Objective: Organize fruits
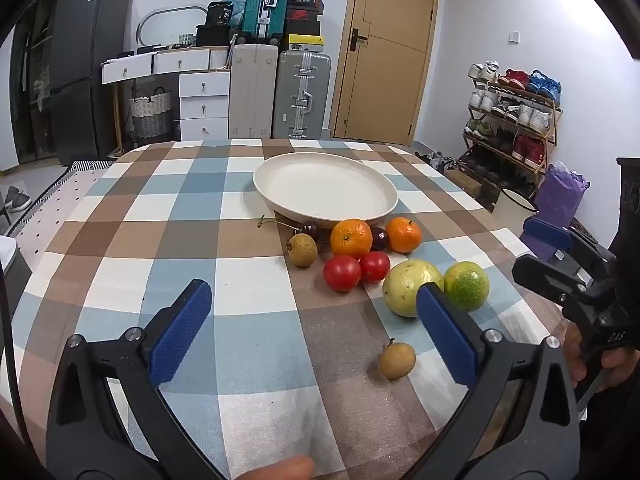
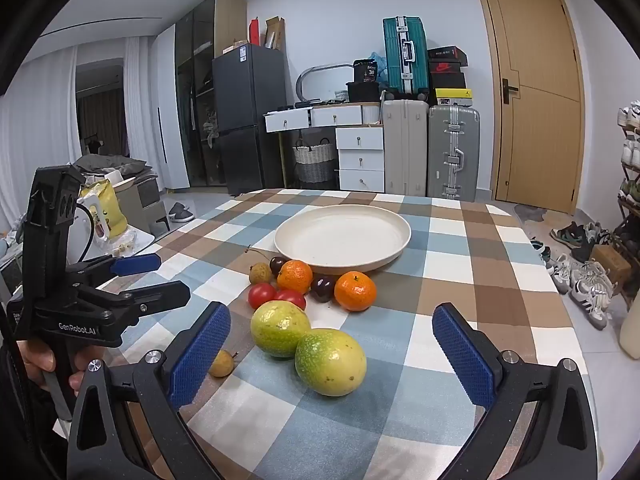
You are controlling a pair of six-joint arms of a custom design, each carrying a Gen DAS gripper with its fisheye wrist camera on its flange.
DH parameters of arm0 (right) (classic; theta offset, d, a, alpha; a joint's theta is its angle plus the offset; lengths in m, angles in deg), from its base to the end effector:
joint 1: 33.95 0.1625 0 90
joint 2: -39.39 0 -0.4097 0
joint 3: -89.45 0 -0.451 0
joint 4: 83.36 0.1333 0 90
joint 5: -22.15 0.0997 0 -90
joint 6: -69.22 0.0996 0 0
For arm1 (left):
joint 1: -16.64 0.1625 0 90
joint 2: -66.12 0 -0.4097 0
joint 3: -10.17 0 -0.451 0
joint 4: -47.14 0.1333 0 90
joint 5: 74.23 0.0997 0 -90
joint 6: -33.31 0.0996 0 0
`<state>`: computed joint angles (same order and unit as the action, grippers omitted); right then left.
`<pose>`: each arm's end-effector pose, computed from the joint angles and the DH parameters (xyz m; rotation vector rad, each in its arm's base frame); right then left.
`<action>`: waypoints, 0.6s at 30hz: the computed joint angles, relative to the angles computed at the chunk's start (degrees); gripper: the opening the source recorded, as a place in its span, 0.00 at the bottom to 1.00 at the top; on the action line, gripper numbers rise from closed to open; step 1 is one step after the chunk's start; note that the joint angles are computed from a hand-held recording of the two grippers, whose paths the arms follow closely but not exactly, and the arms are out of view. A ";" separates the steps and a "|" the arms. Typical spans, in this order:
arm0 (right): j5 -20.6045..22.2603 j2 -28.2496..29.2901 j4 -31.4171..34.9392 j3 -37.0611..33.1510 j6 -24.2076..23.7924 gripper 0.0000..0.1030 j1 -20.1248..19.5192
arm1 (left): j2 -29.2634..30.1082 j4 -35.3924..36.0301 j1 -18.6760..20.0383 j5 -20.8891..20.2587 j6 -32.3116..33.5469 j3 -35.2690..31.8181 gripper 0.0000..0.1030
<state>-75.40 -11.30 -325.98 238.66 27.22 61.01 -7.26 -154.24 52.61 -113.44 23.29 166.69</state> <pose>0.1484 -0.3195 0.0563 0.9131 -2.3122 1.1509 -0.1100 -0.3399 0.0990 0.6343 2.3355 -1.1174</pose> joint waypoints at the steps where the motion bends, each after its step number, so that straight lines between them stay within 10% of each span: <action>1: 0.12 -0.01 -0.01 0.02 0.09 1.00 -0.04 | 0.09 -0.29 0.01 -0.07 0.07 0.00 0.99; 18: -0.15 -0.08 0.17 -0.02 0.05 1.00 0.05 | 0.82 -1.24 -0.12 0.56 0.53 -0.09 0.99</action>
<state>-75.55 -11.39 -325.81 238.63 27.27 61.06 -6.44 -155.47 52.49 -112.88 23.82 166.60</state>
